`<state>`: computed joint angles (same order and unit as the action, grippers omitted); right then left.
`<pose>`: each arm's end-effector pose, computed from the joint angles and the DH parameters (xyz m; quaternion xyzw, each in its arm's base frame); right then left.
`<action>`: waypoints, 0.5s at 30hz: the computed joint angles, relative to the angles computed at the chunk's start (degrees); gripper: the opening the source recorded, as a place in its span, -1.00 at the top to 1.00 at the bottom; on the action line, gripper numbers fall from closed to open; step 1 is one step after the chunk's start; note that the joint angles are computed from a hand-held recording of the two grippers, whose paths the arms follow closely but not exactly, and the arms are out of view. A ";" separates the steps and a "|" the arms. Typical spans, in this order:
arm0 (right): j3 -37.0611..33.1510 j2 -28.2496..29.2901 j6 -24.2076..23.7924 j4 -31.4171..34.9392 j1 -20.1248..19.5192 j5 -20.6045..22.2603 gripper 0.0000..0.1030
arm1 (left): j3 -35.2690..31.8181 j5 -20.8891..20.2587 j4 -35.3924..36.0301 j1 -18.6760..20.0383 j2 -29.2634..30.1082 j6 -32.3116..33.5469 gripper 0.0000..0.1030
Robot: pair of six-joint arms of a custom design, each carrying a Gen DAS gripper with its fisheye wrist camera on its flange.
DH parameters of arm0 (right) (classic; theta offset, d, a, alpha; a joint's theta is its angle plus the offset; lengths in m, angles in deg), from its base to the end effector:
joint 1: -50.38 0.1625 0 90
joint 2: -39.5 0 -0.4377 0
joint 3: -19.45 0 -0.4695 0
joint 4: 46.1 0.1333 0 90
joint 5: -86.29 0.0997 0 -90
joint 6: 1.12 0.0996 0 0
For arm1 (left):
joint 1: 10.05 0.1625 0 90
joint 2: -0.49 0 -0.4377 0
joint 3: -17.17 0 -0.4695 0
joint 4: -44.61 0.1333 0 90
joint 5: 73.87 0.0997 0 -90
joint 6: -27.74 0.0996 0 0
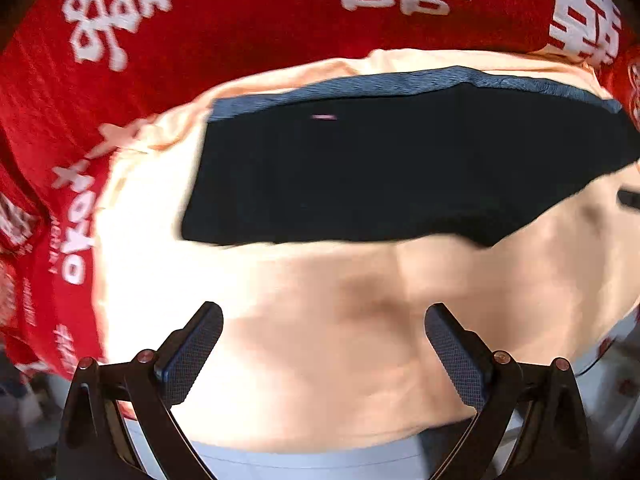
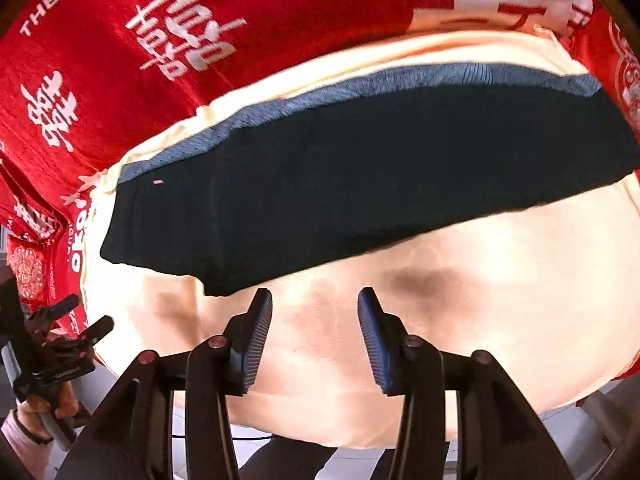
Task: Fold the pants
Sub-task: 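Open both grippers and lift them away from the folded trousers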
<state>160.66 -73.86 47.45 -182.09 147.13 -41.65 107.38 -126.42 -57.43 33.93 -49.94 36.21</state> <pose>0.1140 -0.3498 0.3014 -0.3812 -0.8541 0.2811 0.2151 -0.3627 -0.6194 0.0831 0.4893 0.7822 0.1146 0.3682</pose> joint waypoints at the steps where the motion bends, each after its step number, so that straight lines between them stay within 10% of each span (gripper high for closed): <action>1: -0.66 0.56 0.55 0.58 0.56 -0.55 -0.02 | -0.44 1.14 0.51 0.29 -0.46 1.14 -0.98; 8: -4.43 3.87 1.57 2.29 4.32 -3.26 -0.06 | -4.51 10.25 -2.22 2.94 -1.88 10.77 -0.98; 15: -6.06 6.30 1.48 0.86 6.20 -2.49 -0.06 | -5.87 8.23 0.09 3.21 -3.31 3.72 -0.98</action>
